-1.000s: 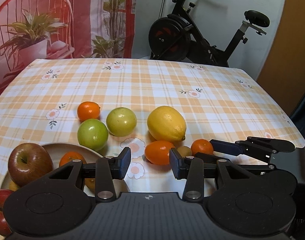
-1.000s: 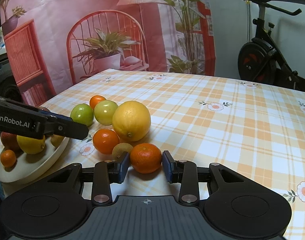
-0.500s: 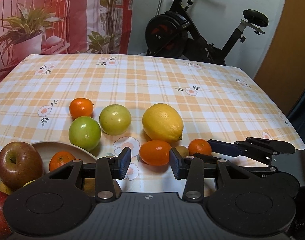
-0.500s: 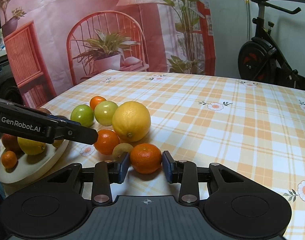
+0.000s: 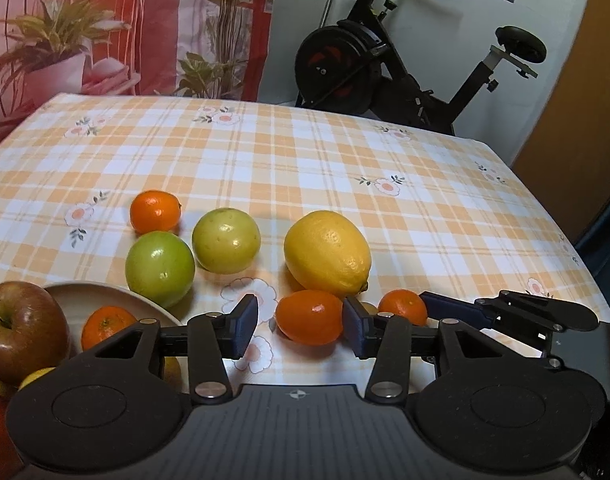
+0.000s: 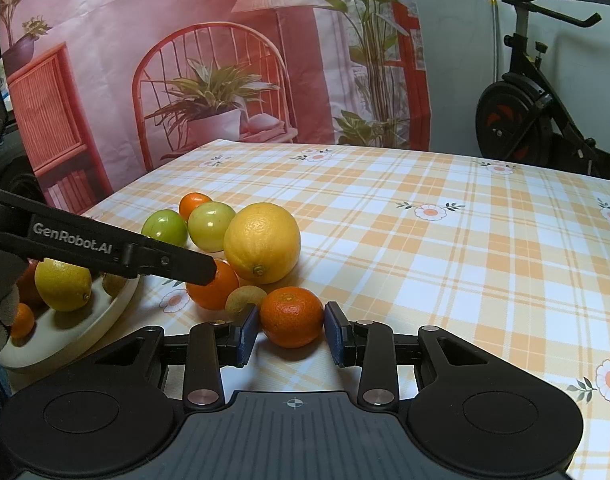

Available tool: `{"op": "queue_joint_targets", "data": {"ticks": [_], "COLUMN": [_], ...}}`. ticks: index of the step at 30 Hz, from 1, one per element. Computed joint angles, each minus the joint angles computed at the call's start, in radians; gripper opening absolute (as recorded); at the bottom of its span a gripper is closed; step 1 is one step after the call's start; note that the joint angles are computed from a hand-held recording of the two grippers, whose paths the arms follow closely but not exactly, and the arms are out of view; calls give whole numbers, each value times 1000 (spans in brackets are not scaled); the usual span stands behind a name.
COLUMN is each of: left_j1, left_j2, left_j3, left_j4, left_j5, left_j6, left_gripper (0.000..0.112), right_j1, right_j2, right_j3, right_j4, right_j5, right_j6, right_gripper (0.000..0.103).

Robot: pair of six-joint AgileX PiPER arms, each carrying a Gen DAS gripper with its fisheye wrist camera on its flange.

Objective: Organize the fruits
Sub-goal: 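Close the left tool on its mandarin while the right tool grasps the other mandarin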

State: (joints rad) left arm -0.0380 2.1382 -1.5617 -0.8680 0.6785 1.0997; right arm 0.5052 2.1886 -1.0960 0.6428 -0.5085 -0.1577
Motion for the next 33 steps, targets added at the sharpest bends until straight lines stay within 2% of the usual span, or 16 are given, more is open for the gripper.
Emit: {"op": "queue_joint_targets", "data": {"ticks": [6, 13, 18, 29, 33], "left_j1": [-1, 2, 9, 16, 34], "left_j2": [43, 71, 78, 24, -23], "left_j3": [-56, -91, -100, -36, 13], "left_j4": [30, 22, 7, 6, -23], "left_j5": [51, 69, 90, 52, 41], "left_j6": [-67, -104, -90, -16, 57], "left_gripper": [51, 52, 45, 45, 45], "right_j1": [-1, -1, -3, -4, 6], "right_j2": [0, 0, -1, 1, 4], "right_j3": [0, 1, 1, 2, 14], "right_j4": [-1, -4, -7, -15, -32], "right_j5": [0, 0, 1, -1, -34], "right_j6": [0, 4, 5, 14, 34], "right_gripper": [33, 33, 33, 33, 33]}}
